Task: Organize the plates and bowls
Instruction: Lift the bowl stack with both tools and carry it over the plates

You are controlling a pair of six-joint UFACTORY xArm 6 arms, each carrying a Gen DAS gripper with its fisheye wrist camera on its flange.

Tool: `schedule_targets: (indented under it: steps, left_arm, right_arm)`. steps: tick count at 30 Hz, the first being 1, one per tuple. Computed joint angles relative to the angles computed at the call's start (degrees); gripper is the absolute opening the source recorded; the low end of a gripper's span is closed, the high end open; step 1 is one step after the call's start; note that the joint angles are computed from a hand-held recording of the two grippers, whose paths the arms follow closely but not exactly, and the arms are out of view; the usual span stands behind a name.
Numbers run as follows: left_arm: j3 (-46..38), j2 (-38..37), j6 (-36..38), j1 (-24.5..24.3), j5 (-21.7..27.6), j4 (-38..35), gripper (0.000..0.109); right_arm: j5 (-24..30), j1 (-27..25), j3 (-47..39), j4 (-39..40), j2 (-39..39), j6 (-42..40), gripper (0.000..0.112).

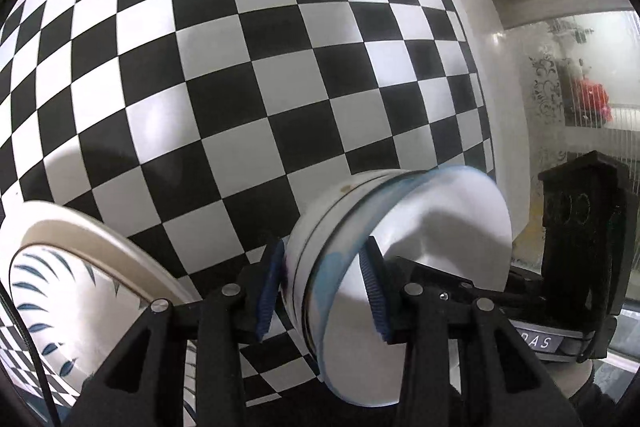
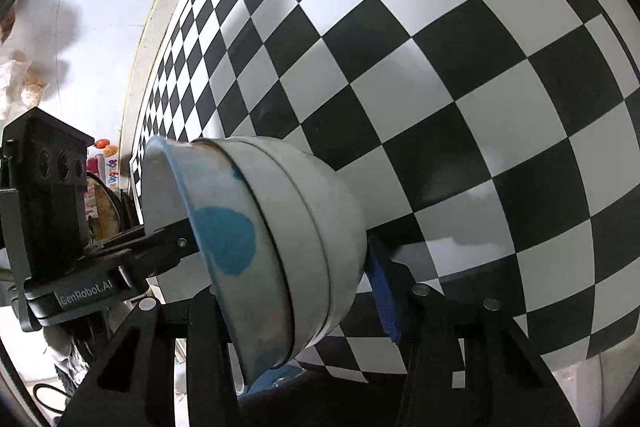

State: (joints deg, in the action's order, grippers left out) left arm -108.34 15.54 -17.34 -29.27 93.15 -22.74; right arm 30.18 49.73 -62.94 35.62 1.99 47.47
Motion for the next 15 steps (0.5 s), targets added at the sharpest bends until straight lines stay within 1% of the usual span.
schedule_targets:
  steps: [6,9,15]
  left_arm:
    - [-1.27,-1.22,-0.43,0.52,0.00,0.83,0.035]
    - [-2.56,-1.66,-0.67,0.79,0.41,1.56,0.035]
    - [-2.28,-4.60,-1.14,2.65,0.47,2.78,0.035]
  right_arm:
    - [2.53,-0.10,-5.51,-4.91,1.69,3.27,0.050]
    - [3.85,-0.30,-7.75,-5.82,2.16,3.35,0.050]
    - [8.17,-0.25,-16.54,-8.35,6.12,3.07,0.049]
